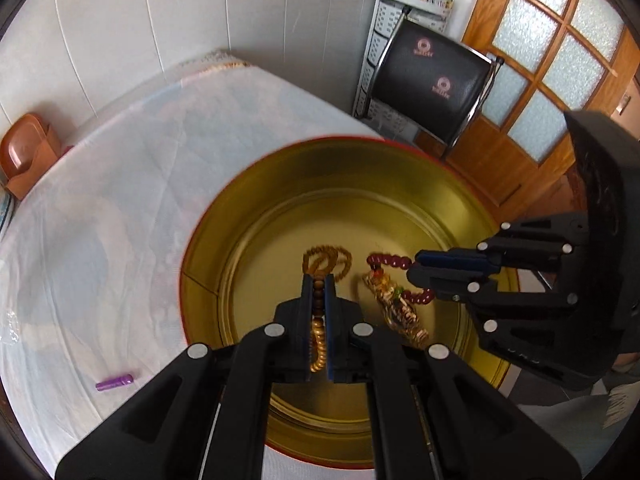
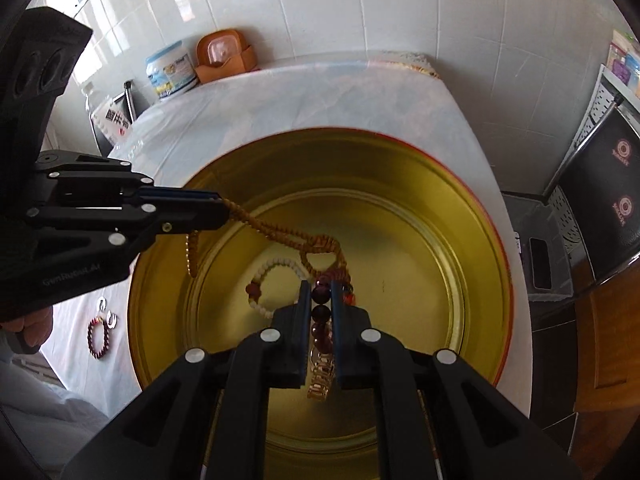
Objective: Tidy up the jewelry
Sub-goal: 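Carry both bead strands over the tin and open both tools, then withdraw both tools from the tin toward the silver rings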
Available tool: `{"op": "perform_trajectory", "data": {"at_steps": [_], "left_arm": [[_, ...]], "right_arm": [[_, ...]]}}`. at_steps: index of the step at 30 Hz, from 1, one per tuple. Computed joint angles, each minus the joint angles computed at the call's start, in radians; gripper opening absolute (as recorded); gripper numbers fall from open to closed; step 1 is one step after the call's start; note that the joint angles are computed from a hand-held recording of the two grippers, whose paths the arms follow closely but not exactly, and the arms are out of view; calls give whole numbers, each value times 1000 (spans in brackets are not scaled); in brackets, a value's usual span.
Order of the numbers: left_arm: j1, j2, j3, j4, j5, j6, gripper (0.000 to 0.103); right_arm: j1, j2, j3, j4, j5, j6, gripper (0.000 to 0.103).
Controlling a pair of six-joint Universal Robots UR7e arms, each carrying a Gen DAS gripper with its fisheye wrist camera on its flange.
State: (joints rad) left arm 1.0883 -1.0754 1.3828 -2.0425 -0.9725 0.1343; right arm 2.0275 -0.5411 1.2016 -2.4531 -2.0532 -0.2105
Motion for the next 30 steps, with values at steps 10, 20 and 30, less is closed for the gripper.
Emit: {"op": "perform_trajectory", "data": {"at_steps": [10,20,30], "left_arm": [[16,9,23,153,27,-45,5],[12,25,-5,163,39,-50,6],[-5,6,14,81,102,-42,81]], "right_arm": [[-3,14,-31,208,-45,-31,11],[-8,-20,16,173,-25,-31,11],[23,-46,85,2,-48,-128,88]]}}
